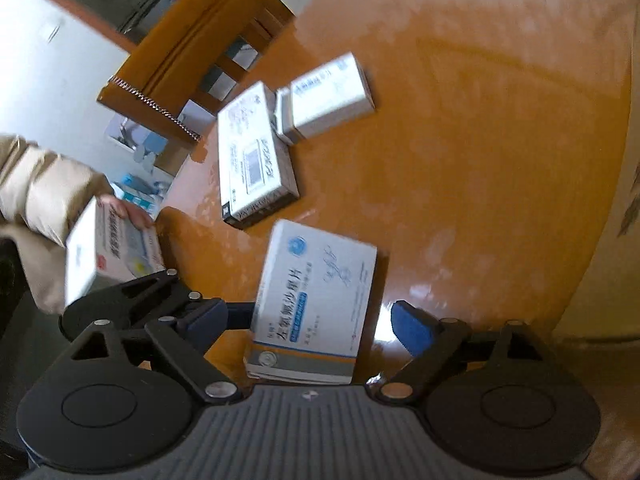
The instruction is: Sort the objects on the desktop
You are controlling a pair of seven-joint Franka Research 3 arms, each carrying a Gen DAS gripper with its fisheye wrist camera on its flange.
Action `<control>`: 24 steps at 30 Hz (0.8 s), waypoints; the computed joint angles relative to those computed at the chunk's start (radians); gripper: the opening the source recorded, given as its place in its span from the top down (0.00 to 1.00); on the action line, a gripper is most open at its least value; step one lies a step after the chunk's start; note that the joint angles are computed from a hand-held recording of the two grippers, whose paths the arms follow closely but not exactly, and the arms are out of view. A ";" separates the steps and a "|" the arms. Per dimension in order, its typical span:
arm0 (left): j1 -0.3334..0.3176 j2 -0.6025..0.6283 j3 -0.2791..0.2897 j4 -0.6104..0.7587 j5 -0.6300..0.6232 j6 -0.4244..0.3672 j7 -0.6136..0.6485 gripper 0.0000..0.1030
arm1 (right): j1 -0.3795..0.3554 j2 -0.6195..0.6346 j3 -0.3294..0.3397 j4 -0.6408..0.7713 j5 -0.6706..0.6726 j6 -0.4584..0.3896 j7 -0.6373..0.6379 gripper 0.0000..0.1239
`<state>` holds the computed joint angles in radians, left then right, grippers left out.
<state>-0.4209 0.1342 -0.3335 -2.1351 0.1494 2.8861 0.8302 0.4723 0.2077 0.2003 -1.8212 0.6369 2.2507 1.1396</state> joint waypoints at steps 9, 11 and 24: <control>0.013 0.009 -0.030 -0.004 -0.079 0.049 0.083 0.00 | 0.051 -0.047 -0.001 -0.035 -0.178 0.096 0.046 0.26; 0.027 0.011 -0.049 -0.014 -0.121 0.080 0.130 0.00 | 0.056 -0.051 -0.002 -0.039 -0.221 0.106 0.036 0.28; 0.032 0.045 -0.056 0.017 -0.119 0.105 0.184 0.00 | 0.075 -0.044 -0.012 -0.023 -0.407 0.135 0.051 0.29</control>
<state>-0.3885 0.1793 -0.3900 -2.1180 0.0303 2.9907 1.0142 0.5475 0.1632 0.1888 -1.8441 0.2298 2.3859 1.1907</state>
